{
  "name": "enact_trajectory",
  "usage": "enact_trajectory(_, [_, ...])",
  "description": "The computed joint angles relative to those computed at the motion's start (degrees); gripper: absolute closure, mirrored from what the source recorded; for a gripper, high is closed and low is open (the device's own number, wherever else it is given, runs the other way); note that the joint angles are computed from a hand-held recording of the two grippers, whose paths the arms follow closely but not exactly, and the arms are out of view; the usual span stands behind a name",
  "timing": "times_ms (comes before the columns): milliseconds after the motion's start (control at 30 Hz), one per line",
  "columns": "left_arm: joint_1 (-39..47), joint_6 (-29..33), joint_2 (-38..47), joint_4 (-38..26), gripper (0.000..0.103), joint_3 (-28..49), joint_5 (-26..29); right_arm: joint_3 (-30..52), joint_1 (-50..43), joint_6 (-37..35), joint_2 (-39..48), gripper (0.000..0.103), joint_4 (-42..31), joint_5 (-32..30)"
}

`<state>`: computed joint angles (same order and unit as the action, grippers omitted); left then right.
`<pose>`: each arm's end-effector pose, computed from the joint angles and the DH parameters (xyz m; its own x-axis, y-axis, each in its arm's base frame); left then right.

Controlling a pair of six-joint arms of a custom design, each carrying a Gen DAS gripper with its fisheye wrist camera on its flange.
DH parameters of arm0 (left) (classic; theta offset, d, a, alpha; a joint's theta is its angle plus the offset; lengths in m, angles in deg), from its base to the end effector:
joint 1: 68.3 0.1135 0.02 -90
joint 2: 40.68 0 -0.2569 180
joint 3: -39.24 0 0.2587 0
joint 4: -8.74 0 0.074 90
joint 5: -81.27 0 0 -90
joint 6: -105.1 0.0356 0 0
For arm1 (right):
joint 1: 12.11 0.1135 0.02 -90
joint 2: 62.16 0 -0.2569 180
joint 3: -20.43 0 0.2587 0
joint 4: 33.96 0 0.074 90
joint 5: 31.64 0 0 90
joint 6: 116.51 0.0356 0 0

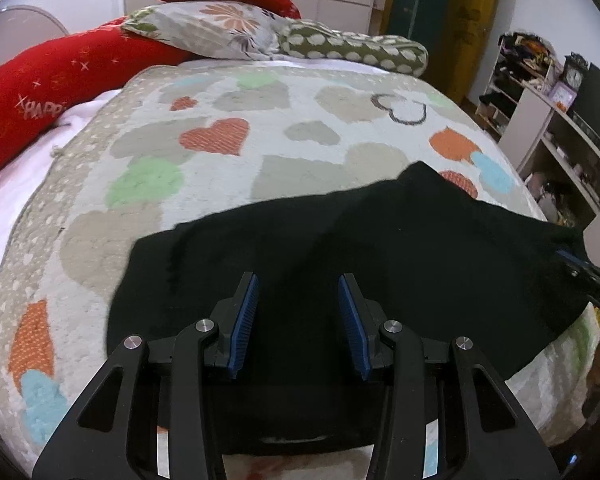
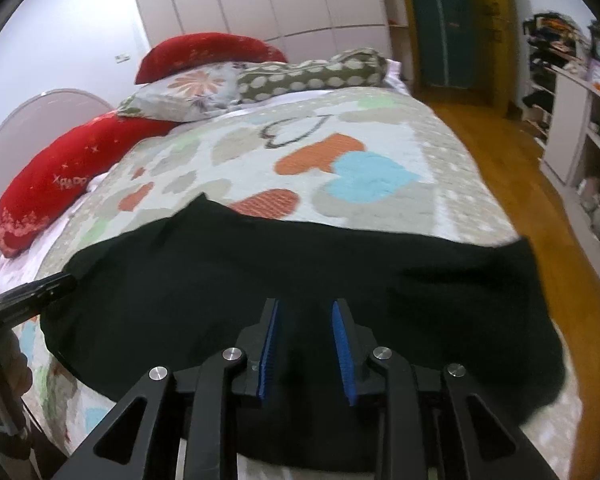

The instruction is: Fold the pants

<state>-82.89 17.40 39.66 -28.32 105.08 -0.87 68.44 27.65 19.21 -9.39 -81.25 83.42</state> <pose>0.2845 -0.0791 0.2164 -0.7441 0.2348 -0.6255 0.3620 0.9286 -0.0821 0.1539 0.1085 0.2128 -0.6946 0.2657 -0.6685 0.1693 0.9636 0.2071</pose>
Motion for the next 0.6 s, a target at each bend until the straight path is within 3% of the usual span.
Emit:
enact_trajectory(300, [-4.9, -2.9, 2.5, 2.1, 0.062, -0.5, -2.0, -4.4, -0.3, 4.4, -8.6, 0.075, -6.8, 0.9])
enact_trajectory(600, [-5.5, -2.6, 5.4, 3.4, 0.062, -0.5, -2.9, -9.0, -6.0, 4.1, -12.8, 0.074, -4.8, -3.9])
